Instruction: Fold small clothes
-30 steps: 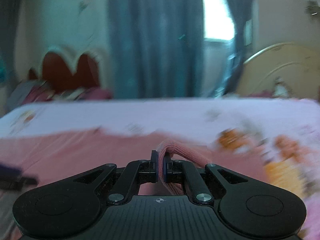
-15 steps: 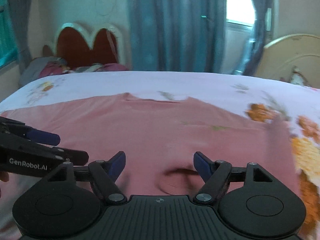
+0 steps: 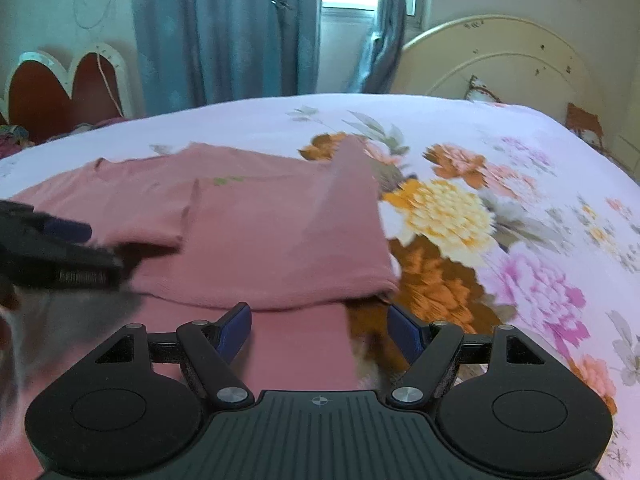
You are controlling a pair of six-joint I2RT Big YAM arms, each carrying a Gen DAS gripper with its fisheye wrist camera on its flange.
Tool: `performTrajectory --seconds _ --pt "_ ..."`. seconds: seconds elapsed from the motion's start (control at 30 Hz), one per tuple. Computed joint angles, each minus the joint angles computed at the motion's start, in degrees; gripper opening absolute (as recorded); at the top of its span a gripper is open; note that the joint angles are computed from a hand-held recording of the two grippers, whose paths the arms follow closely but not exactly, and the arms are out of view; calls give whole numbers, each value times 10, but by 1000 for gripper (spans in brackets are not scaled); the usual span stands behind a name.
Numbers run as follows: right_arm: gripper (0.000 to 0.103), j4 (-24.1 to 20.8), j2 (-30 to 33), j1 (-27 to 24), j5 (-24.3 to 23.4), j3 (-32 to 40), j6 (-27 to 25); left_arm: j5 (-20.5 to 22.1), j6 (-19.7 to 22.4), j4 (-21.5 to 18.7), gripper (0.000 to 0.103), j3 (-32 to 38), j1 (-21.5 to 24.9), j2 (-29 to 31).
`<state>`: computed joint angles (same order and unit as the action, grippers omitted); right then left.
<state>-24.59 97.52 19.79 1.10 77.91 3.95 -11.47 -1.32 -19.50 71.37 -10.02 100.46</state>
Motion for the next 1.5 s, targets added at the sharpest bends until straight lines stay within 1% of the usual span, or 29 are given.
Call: performTrajectory --seconds 0.03,0.07,0.1,0.13,0.17,0.33,0.47,0.5,0.53,0.57,0.6,0.67,0.7,0.73,0.77,0.8,0.87,0.9,0.97,1.0,1.07,1.1,1.13,1.2,1.23,1.3,1.37,1.4,1.5 --pt "74 1 1 -2 1 -1 0 -2 -10 6 39 2 3 2" --pt "74 2 2 -5 2 -1 0 0 -17 16 35 3 8 3" --pt "74 1 4 -5 4 0 2 2 -28 29 27 1 12 2" --pt "74 0 8 -7 4 4 3 9 -39 41 16 -2 17 1" --pt "74 -1 11 -9 4 6 4 18 -48 50 10 -5 22 -1" --pt "74 2 32 -16 0 26 20 49 -85 104 8 -33 41 -23" --pt "74 5 53 -21 0 48 34 45 -117 154 8 -65 53 -52" --pt "71 5 59 -21 0 56 36 47 -127 165 8 -75 59 -60" --pt "64 4 64 -21 -2 62 36 46 -134 175 8 -82 63 -65" --pt "46 -3 70 -22 -9 72 38 41 -140 181 8 -88 67 -70" --pt "40 -9 77 -23 -14 80 41 37 -148 185 8 -95 73 -75" --pt "40 -7 82 -21 -19 86 41 42 -151 179 8 -99 84 -76" --pt "36 -4 82 -20 -20 86 38 43 -147 171 8 -97 88 -74" --pt "27 -1 82 -21 -24 86 38 44 -144 162 8 -97 93 -70" --pt "6 -5 82 -22 -34 87 42 47 -146 154 8 -97 96 -66" --pt "6 -3 82 -22 -33 86 47 48 -148 145 8 -98 100 -64" --pt "6 3 79 -22 -25 78 50 53 -158 123 8 -92 104 -54" --pt "6 3 77 -24 -26 75 59 61 -165 105 9 -85 107 -49" --pt "6 0 73 -25 -29 70 66 69 -179 93 17 -85 111 -49" --pt "6 -3 70 -24 -28 69 58 73 -183 89 23 -84 113 -50" --pt "6 -23 68 -24 -38 73 38 92 -199 82 28 -83 123 -52" --pt "6 -31 62 -27 -51 71 32 103 -207 82 35 -84 129 -54" --pt "6 -31 55 -29 -58 65 29 110 -216 83 47 -84 134 -54" --pt "6 -24 38 -33 -68 50 25 111 -225 93 56 -84 139 -51" --pt "6 -20 32 -35 -73 46 27 114 -224 91 56 -78 141 -47" --pt "6 -14 30 -38 -79 49 34 123 -227 86 52 -65 141 -33" --pt "6 -17 44 -40 -78 70 37 119 -232 86 42 -65 140 -28" --pt "6 -22 56 -41 -79 87 41 114 -236 86 36 -63 139 -25" --pt "6 -39 96 -45 -88 140 61 121 -241 106 9 -72 141 -29"
